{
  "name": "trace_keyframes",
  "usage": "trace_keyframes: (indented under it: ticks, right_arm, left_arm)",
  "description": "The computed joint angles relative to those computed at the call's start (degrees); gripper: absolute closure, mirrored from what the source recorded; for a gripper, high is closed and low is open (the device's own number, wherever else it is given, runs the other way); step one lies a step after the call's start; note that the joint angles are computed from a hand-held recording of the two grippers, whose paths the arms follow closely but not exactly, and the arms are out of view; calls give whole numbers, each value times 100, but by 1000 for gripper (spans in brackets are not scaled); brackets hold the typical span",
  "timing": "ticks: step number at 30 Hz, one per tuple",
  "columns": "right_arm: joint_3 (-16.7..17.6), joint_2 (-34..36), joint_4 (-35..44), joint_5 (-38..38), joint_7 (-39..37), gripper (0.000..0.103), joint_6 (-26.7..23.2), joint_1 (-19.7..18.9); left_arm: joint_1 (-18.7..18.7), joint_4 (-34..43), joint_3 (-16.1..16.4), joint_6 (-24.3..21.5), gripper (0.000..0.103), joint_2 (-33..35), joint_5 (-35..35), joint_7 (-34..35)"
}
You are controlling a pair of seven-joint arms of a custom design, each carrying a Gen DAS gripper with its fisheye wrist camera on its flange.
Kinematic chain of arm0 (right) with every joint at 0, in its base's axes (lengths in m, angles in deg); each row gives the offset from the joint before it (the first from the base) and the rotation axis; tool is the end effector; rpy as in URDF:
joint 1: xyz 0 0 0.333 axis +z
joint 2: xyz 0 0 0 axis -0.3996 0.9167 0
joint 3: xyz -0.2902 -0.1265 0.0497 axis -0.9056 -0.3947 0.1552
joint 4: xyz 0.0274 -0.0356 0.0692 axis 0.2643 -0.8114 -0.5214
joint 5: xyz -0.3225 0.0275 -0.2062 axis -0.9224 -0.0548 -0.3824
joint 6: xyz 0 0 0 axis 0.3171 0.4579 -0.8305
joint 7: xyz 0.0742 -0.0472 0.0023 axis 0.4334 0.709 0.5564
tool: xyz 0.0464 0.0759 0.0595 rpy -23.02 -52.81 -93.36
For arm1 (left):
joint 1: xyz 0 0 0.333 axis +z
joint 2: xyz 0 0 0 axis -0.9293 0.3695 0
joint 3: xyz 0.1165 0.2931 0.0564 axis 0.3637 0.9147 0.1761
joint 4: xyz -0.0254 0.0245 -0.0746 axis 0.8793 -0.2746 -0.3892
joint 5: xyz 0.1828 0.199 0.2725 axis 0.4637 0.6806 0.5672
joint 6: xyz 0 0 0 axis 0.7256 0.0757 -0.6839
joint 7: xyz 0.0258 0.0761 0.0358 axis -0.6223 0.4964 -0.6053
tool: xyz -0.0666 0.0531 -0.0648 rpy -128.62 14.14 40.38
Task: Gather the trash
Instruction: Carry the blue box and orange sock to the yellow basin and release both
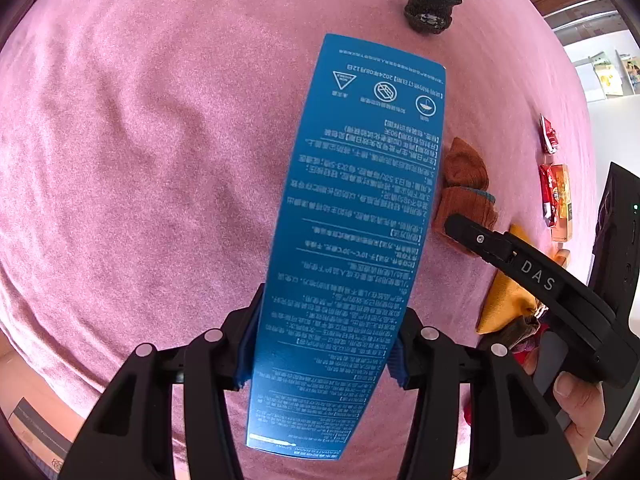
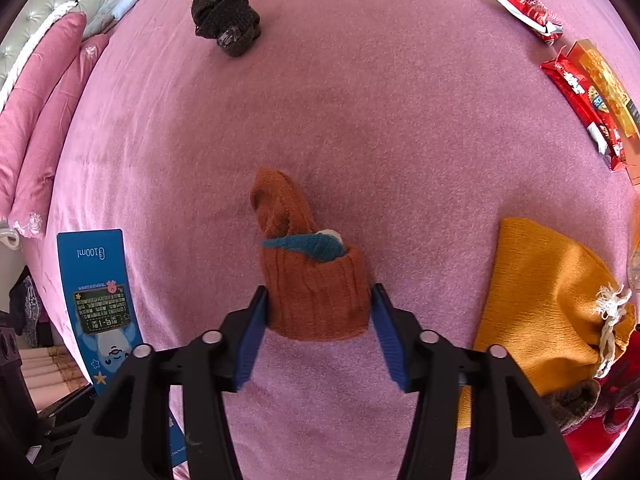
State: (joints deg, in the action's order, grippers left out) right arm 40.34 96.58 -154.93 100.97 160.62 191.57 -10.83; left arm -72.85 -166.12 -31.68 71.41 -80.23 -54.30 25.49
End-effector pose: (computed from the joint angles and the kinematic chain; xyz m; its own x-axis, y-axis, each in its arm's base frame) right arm 0.5587 0.2121 0.3318 0.1393 -0.9509 -0.2762 -0.9868 -0.1099 -0.1192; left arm 0.4753 -0.1050 0.3279 0.3905 -0.8731 0.2920 -0.9170 -0.3968 0.0401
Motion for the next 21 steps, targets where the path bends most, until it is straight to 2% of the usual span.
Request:
trace_keyframes:
  ticks: [4, 11, 17, 21]
  right_arm:
    - [10, -216, -165, 70, -100, 68, -115, -25]
    - [-140, -1191, -928, 446, -257, 69, -238, 72]
    - [-458, -2317, -1783, 548, 78, 69, -228, 290]
    - [-683, -3169, -2407, 427, 610, 69, -213, 356]
  left_arm:
    - [-27, -71, -17, -122, 52, -166, 54, 23]
    - [-97, -260, -34, -552, 52, -729, 104, 147]
    - [-303, -375, -121, -902, 52, -1256, 144, 369]
    - [-520, -353, -218, -1147, 52, -1499, 120, 535]
